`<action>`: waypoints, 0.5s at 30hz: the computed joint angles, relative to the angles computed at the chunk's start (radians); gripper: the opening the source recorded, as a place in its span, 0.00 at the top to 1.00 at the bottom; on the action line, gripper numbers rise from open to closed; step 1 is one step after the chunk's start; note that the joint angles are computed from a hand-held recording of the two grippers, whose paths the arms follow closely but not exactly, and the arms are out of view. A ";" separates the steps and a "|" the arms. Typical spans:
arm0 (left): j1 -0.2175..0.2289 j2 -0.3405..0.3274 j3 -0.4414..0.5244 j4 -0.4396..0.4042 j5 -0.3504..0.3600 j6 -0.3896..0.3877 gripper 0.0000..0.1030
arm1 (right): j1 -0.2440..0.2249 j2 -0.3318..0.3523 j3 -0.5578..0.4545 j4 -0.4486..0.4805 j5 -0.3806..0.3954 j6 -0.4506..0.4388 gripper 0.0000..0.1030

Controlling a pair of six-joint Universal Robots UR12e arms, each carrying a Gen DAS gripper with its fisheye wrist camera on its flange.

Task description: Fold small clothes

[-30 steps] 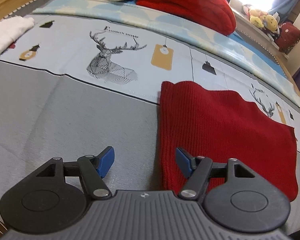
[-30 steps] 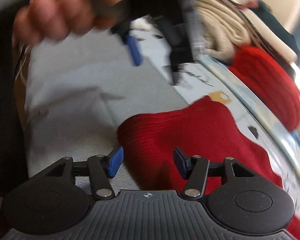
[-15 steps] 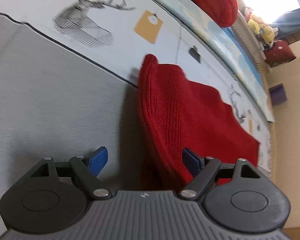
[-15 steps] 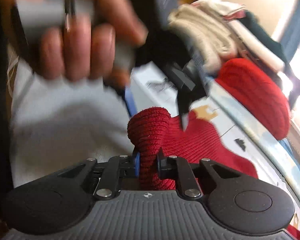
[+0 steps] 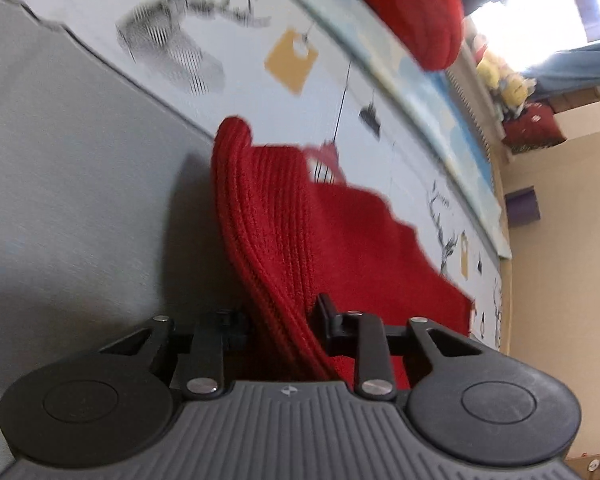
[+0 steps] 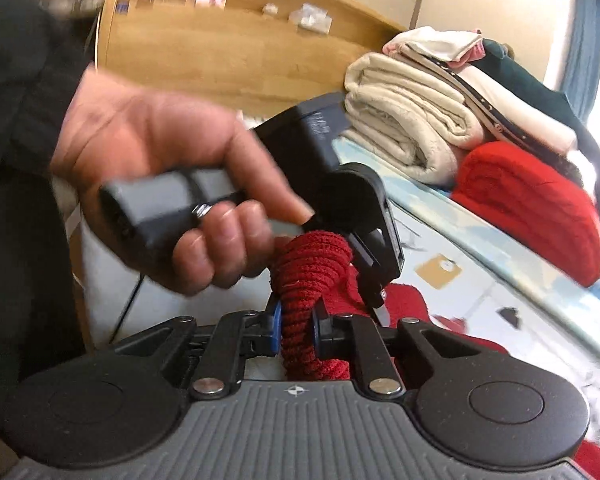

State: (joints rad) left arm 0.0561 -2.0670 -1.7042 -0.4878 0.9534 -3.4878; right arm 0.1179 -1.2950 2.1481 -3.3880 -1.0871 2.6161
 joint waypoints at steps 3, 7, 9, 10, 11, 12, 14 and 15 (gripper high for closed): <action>0.027 0.034 -0.047 0.099 -0.033 -0.045 0.74 | -0.010 -0.007 -0.007 -0.019 0.080 0.108 0.86; 0.026 0.047 -0.061 0.228 -0.088 -0.110 0.69 | -0.049 -0.019 -0.011 -0.083 0.129 0.310 0.86; 0.011 0.041 -0.054 0.309 -0.102 -0.188 0.52 | -0.074 -0.040 0.001 -0.121 0.088 0.399 0.87; 0.005 0.029 -0.049 0.381 -0.129 -0.244 0.51 | -0.089 -0.051 0.007 -0.136 0.053 0.453 0.87; 0.001 0.016 -0.039 0.443 -0.160 -0.290 0.51 | -0.107 -0.062 0.013 -0.141 0.019 0.509 0.87; -0.006 0.006 -0.033 0.506 -0.182 -0.322 0.49 | -0.132 -0.081 0.029 -0.146 -0.024 0.580 0.87; -0.031 0.000 -0.014 0.533 -0.176 -0.296 0.45 | -0.179 -0.121 0.077 -0.163 -0.093 0.703 0.87; -0.046 0.002 -0.003 0.496 -0.174 -0.256 0.45 | -0.206 -0.145 0.106 -0.169 -0.145 0.769 0.88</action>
